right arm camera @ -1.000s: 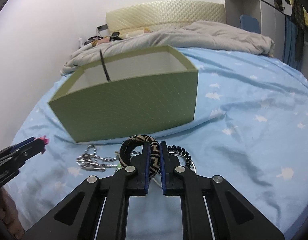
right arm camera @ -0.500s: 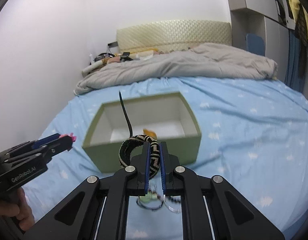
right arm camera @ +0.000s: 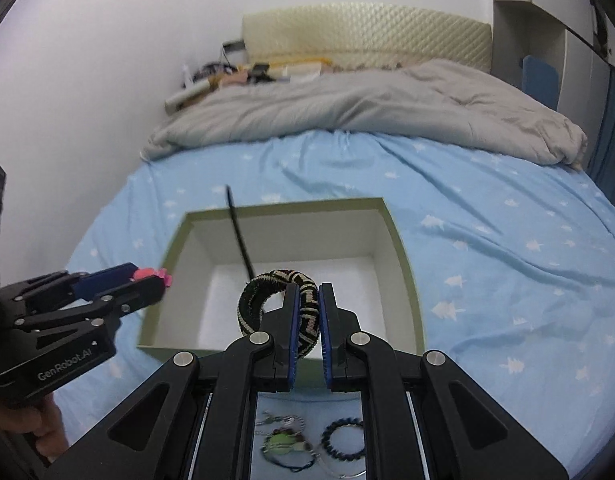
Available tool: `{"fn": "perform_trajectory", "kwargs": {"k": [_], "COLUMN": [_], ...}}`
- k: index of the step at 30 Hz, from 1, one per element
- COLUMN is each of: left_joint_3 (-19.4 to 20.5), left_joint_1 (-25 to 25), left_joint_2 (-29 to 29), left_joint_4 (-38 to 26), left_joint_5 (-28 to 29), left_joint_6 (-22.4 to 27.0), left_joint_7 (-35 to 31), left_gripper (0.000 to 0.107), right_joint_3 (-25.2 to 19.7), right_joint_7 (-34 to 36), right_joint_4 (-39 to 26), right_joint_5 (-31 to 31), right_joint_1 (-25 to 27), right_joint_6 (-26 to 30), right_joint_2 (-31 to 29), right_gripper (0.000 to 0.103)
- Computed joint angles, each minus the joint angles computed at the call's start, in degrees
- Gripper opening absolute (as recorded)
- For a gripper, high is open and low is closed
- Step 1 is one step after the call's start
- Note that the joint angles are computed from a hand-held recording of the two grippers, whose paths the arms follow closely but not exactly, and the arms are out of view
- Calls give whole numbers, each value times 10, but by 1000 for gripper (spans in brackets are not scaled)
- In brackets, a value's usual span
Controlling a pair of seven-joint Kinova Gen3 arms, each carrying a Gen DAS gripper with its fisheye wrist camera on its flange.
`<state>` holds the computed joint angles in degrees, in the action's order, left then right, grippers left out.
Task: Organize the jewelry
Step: 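Lift the pink clip and bangle and carry them over the box, then open both grippers to drop the clip and bangle into the box, then withdraw both open grippers from the box toward the remaining jewelry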
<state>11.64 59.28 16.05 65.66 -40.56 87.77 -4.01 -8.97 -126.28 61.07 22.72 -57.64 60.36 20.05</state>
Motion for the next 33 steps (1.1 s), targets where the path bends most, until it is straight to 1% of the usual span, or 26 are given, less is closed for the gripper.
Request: {"fn": "perform_trajectory", "kwargs": {"k": [7,13,15,16,17,23,25,26,27,29,30,33], "left_joint_3": [-4,-6,-7,-7,-7,-5,-4,-4,-4,-5,-4,-3], "left_joint_1": [-35,-44,-43,-45,-47,-36,-20,-10,-3,16,25,49], "left_joint_2": [-3,3,3,1,0,1,4,5,5,8,10,7], "left_joint_4": [22,22,22,22,23,2,-12,-20,-24,-39,-47,-55], "left_joint_5": [34,42,42,46,48,43,27,19,12,-8,-17,-33], "left_joint_6": [-35,-40,-41,-42,-43,-15,6,19,26,49,63,80], "left_joint_7": [3,-2,-3,-3,-3,-6,-1,2,6,10,11,22], "left_gripper": [34,34,35,35,35,36,37,48,64,75,75,75], "right_joint_3": [2,3,3,3,3,3,2,1,-1,-6,-8,-20], "right_joint_7": [30,47,51,51,50,37,28,22,15,2,-5,-26], "right_joint_4": [-21,-22,-21,-19,-16,8,17,23,30,41,46,69], "right_joint_5": [-40,-68,-77,-82,-85,-70,-60,-53,-46,-33,-26,-9], "right_joint_1": [23,37,42,45,46,38,34,31,28,25,23,22], "right_joint_6": [10,2,0,-3,-7,-24,-27,-28,-29,-30,-30,-34], "right_joint_2": [28,35,35,34,32,2,-11,-19,-28,-41,-48,-73], "right_gripper": [8,9,14,23,30,30,30,30,30,31,31,31]}}
